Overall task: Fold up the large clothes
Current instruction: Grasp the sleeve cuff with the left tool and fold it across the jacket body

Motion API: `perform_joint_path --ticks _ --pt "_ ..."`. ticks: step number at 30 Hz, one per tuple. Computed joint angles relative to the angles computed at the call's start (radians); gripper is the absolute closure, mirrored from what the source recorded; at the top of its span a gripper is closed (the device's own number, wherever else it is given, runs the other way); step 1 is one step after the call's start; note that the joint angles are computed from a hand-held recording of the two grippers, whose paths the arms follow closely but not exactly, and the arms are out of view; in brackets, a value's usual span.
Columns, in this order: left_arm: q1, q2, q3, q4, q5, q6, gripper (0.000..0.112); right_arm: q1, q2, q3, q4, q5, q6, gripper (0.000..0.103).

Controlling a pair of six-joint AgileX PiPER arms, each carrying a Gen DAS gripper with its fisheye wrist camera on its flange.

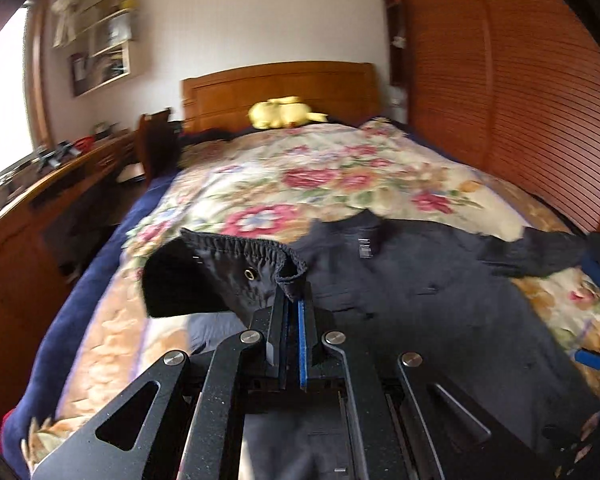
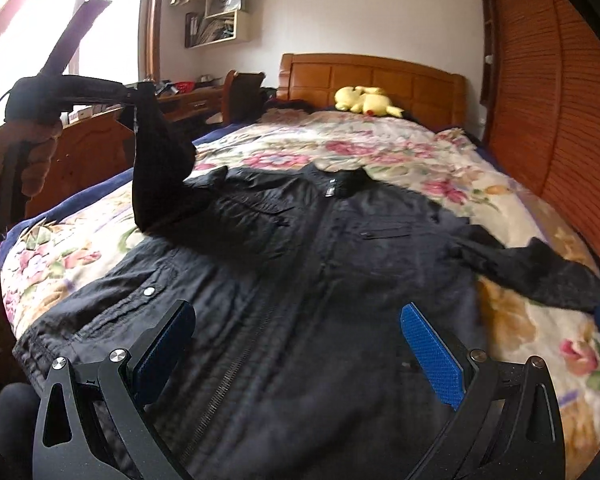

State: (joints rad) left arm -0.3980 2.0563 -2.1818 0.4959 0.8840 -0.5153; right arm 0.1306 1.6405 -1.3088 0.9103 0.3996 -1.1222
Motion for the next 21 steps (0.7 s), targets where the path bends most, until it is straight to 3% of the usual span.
perform_joint_path --ticks 4,17,21 --pt "-0.066 0.050 -0.061 -0.003 0.032 0.002 0.108 -0.046 -0.044 0.051 0.046 0.018 -0.053 0.001" --pt "-0.207 0.081 0.062 0.058 0.009 -0.176 0.108 -0.196 -0.084 0.130 0.041 0.086 -0.122 0.001" --pt "-0.240 0.096 0.083 0.086 0.007 -0.195 0.108 -0.219 -0.058 0.082 -0.076 0.117 0.004 0.001"
